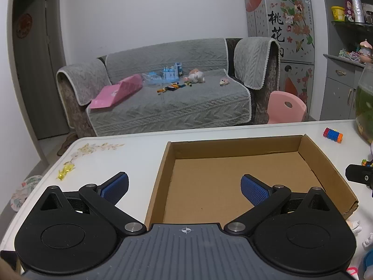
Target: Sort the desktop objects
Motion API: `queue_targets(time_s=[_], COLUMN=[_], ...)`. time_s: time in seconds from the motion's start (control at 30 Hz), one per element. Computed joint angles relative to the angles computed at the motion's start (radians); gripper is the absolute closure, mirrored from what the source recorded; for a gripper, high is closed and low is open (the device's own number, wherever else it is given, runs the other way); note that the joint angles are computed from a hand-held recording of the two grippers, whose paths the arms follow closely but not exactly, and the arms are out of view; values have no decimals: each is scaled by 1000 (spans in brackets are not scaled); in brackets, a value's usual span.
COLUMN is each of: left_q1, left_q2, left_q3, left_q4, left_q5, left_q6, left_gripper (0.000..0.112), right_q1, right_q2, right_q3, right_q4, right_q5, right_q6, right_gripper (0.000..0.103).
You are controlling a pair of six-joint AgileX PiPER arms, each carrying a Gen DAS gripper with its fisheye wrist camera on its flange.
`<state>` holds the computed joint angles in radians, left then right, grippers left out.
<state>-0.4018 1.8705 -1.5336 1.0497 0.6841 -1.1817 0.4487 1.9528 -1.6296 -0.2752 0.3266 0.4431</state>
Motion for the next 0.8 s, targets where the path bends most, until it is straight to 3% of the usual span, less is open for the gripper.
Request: queue_targets(time_s=[0.8], left_q1=[4], left_q2=[-7], left_q3=[7], left_q4=[-18], left_q5=[-14], left_q6=[14], left_gripper=[9], right_q1=[8], right_q2=[5], right_q3=[-9], right_q4=[-21], right_q5=[12], right_q6=[13], right_gripper=[1])
